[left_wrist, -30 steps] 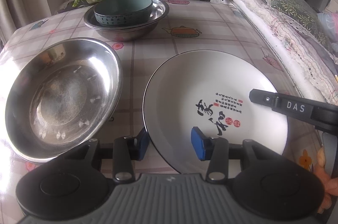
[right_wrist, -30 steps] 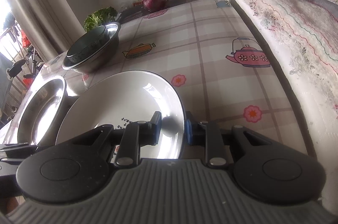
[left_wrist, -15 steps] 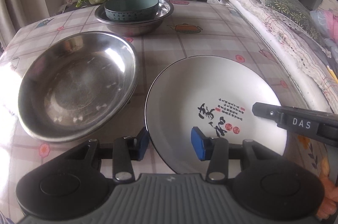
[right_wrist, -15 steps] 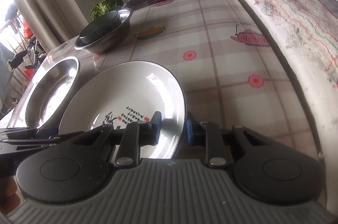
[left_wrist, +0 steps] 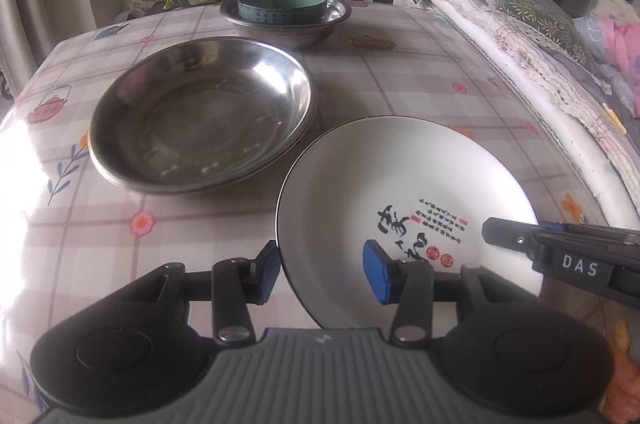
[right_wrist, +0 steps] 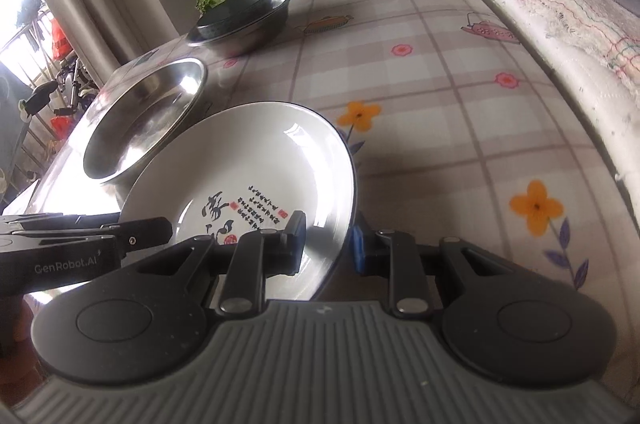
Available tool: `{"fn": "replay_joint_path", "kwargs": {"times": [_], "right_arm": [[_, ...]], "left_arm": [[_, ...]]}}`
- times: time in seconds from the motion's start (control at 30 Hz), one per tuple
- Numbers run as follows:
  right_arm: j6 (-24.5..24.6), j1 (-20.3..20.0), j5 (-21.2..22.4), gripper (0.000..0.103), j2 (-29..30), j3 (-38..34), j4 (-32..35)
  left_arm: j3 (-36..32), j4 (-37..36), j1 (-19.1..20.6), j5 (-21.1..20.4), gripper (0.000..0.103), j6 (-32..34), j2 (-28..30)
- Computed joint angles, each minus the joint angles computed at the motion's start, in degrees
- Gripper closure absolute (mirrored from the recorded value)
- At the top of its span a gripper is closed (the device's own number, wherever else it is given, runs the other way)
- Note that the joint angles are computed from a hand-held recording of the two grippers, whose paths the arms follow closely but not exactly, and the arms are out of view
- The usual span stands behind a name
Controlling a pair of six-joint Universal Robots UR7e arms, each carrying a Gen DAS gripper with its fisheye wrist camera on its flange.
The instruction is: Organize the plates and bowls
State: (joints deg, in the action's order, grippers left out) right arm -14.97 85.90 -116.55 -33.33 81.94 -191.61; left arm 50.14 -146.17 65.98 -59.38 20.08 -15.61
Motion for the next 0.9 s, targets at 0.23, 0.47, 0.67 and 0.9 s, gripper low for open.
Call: {"fn": "replay_joint_path", "kwargs": {"times": [0.23,0.47,0.67,0.9], "right_arm": [[3.29,0.45,1.92,0.076,-0.29,3.24,-2.59],[9.5,-1.24,10.06,0.031,-2.05,4.92,-1.3],[8.46,-1.28,12.09,0.001,-1.4,4.7,-1.71],[10.05,-2.01,14.06,0.001,-1.16,5.67,-5.19]], "left_arm": [[4.66,-1.46,1.33,-3.22,0.054,-0.31,-3.61],[4.18,0.2,2.33,-7.37,0.034,-1.04,-3.93],[2.42,2.85,3.3,-9.23,0.016,-2.77,-3.34],[0.73,4.27,4.35,-11.72,0.0,-3.43,-3.04]]}}
